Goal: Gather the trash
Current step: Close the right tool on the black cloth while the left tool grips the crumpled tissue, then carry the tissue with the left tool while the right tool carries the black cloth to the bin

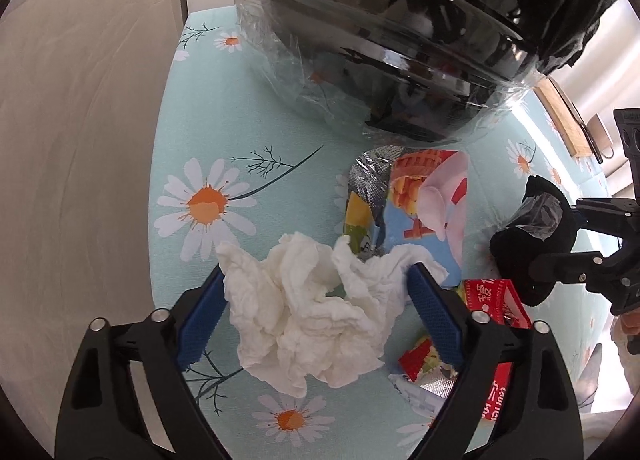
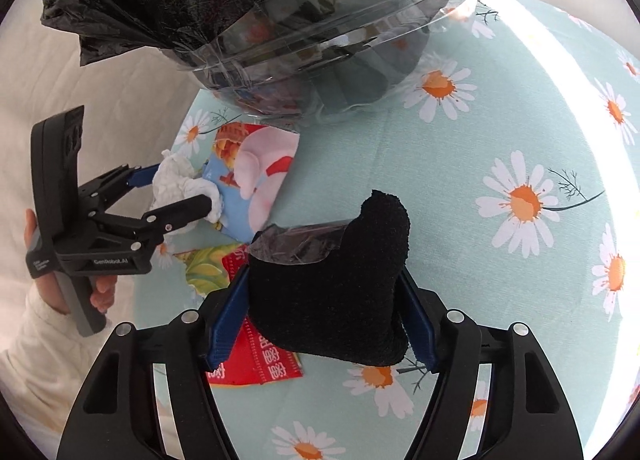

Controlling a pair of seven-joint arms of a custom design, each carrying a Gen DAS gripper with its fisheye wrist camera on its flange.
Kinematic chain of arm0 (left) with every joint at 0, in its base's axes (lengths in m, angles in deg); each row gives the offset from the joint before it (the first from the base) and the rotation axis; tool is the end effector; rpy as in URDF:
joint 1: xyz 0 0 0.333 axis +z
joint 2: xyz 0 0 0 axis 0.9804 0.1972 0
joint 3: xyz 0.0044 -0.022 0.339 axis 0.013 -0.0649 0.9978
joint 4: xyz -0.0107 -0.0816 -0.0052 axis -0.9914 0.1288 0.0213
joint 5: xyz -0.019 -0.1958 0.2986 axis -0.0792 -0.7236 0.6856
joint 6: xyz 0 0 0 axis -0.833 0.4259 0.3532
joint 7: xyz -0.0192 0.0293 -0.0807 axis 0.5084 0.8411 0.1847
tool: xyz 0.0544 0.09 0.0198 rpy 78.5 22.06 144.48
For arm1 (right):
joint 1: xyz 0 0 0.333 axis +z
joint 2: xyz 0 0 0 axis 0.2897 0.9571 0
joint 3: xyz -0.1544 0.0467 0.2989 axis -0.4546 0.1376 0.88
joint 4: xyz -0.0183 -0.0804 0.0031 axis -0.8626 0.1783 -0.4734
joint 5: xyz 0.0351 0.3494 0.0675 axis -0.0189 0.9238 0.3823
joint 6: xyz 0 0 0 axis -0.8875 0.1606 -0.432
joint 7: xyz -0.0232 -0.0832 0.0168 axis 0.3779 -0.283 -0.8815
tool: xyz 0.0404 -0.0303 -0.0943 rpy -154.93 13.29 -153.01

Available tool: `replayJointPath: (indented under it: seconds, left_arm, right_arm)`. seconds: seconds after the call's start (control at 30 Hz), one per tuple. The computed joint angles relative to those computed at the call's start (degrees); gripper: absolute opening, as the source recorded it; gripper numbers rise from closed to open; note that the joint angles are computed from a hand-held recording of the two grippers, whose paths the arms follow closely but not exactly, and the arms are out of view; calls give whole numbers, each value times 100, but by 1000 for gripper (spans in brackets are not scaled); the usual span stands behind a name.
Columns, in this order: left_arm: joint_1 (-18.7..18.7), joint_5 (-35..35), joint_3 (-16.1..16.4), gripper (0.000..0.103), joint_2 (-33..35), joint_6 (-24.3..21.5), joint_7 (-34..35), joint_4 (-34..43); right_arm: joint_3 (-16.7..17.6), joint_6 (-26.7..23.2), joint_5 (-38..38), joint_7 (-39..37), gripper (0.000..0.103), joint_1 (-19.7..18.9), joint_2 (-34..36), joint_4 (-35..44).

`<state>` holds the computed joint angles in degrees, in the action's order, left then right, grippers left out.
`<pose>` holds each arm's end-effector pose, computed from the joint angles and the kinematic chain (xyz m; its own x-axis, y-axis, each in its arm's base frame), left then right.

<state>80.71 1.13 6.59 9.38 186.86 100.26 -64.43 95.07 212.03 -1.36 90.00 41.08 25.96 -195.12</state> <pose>0.5912 -0.1098 0.4500 -0.7902 -0.5875 0.1743 -0.6030 0.6946 -0.3923 0.4268 0.2857 0.4579 -0.2666 -0.8825 -0.3874 -0.8801 0.3867 -0.2753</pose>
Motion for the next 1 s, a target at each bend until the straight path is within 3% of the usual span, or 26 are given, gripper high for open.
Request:
replayJointPath:
  seconds: [0.03, 0.2, 0.57, 0.77, 1.0]
  left_arm:
    - [54, -63, -5, 64, -31, -209, 73, 18]
    - [43, 15, 69, 45, -211, -533, 108, -1]
    - [-45, -4, 321, 42, -805, -729, 114, -230]
    - [-95, -31, 445, 42, -1038, -582, 94, -279]
    - [-103, 22, 584, 42, -1314, -504, 25, -281]
  right_arm:
    - [-1, -22, -75, 65, 65, -12, -82, -72]
    - [56, -105, -183, 249, 65, -158, -525, -447]
    - [392, -260, -404, 520, 65, -615, -1517, -1054]
    - [610, -829, -721, 466, 65, -889, -1965, -1028]
    - [721, -825, -846, 495, 65, -1171, -2545, -1301]
